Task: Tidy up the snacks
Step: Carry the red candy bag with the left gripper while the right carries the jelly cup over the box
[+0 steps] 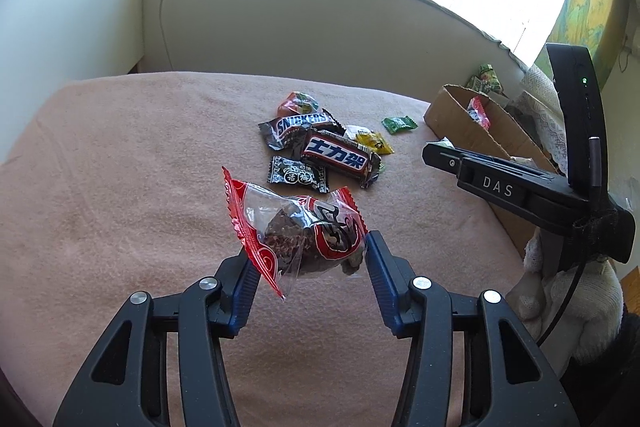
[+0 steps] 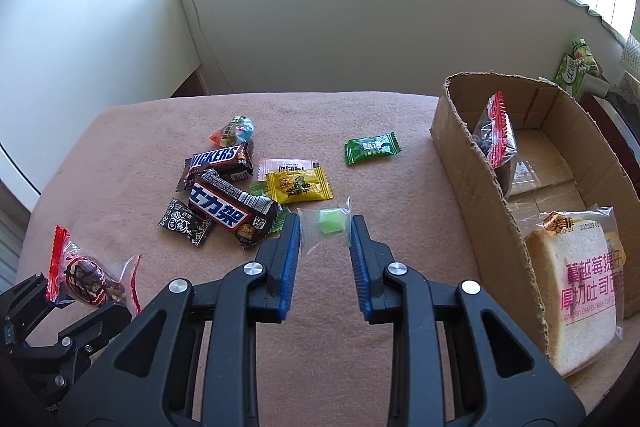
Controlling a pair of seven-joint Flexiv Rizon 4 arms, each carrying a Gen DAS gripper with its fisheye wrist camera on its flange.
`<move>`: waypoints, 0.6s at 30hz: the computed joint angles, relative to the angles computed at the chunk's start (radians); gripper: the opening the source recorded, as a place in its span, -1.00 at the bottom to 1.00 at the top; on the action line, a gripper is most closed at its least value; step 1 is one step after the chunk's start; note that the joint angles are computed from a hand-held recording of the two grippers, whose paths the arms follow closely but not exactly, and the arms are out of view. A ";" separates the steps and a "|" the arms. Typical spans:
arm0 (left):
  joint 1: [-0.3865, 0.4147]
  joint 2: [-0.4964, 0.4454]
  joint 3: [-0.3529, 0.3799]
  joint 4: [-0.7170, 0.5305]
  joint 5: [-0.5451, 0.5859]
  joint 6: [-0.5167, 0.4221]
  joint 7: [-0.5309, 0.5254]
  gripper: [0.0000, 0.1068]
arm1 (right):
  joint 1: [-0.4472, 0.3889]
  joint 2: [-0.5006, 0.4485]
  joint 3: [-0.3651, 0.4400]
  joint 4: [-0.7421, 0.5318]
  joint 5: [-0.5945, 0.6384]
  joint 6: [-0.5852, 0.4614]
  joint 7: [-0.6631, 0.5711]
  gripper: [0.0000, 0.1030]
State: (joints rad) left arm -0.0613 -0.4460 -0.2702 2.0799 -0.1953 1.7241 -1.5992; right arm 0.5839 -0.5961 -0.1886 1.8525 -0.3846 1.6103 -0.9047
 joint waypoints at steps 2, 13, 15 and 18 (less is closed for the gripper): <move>0.004 0.005 -0.009 0.000 0.001 0.001 0.000 -0.06 | 0.006 0.014 -0.009 0.016 0.001 0.012 -0.002 -0.50; 0.004 0.006 -0.052 -0.035 0.007 0.001 0.009 -0.06 | 0.053 0.102 -0.081 0.106 0.041 0.079 -0.037 -0.50; 0.005 -0.004 -0.065 -0.052 0.006 -0.002 0.013 -0.06 | 0.057 0.112 -0.094 0.117 0.053 0.087 -0.045 -0.50; -0.001 -0.017 -0.076 -0.078 0.005 -0.011 0.023 -0.06 | 0.062 0.129 -0.115 0.132 0.073 0.094 -0.056 -0.50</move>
State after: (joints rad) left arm -0.0627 -0.4634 -0.3465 2.0016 -0.1904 1.7134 -1.5758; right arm 0.6455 -0.4673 -0.3034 1.9849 -0.3117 1.7040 -0.9606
